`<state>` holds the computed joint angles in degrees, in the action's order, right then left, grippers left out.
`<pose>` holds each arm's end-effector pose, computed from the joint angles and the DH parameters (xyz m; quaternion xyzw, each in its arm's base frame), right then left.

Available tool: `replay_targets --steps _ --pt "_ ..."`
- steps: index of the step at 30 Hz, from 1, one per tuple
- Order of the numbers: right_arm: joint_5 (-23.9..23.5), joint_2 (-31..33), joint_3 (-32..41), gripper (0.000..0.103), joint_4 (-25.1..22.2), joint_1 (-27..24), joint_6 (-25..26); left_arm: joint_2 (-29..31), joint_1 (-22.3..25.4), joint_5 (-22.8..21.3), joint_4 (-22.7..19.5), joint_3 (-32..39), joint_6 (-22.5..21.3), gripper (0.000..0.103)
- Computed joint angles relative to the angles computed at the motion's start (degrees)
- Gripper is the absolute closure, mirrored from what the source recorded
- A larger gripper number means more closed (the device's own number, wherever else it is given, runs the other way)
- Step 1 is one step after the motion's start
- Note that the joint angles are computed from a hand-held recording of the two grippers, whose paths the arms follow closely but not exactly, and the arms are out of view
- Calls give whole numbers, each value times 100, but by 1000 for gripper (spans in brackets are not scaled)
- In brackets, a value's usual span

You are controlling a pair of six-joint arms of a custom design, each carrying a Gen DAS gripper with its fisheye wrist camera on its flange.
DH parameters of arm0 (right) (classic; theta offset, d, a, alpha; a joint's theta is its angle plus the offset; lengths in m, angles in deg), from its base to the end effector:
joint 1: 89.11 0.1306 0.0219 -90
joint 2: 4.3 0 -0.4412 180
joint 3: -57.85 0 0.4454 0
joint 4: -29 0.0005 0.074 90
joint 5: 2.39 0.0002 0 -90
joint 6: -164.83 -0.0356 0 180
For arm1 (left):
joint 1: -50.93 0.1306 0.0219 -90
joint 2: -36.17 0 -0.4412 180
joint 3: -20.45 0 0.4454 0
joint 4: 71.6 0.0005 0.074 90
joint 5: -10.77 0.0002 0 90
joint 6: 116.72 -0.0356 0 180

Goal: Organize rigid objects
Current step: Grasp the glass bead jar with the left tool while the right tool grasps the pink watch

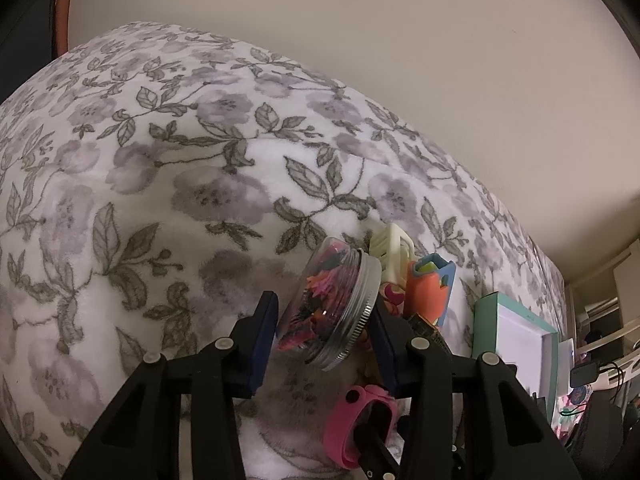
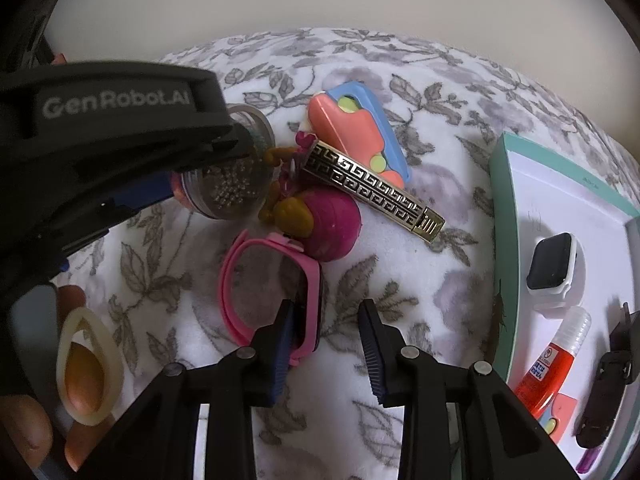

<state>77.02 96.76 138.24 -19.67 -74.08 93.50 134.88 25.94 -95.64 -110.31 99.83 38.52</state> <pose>0.5408 0.1515 0.3043 -0.2998 0.9327 0.0851 0.1813 0.5171 -0.2305 0.3274 -0.3643 0.8799 -0.0962 0.2895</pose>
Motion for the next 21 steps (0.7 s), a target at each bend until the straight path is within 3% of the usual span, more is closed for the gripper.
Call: replay_targets --steps 5,14,21 --pt "-1 13 34 85 -22 -22 -82 -44 23 128 40 -47 88 58" --pt "-4 15 170 85 -78 -149 -92 -127 104 289 -531 26 483 59" --pt "-161 -34 358 86 -214 -329 -260 -356 175 266 -680 -99 777 59"
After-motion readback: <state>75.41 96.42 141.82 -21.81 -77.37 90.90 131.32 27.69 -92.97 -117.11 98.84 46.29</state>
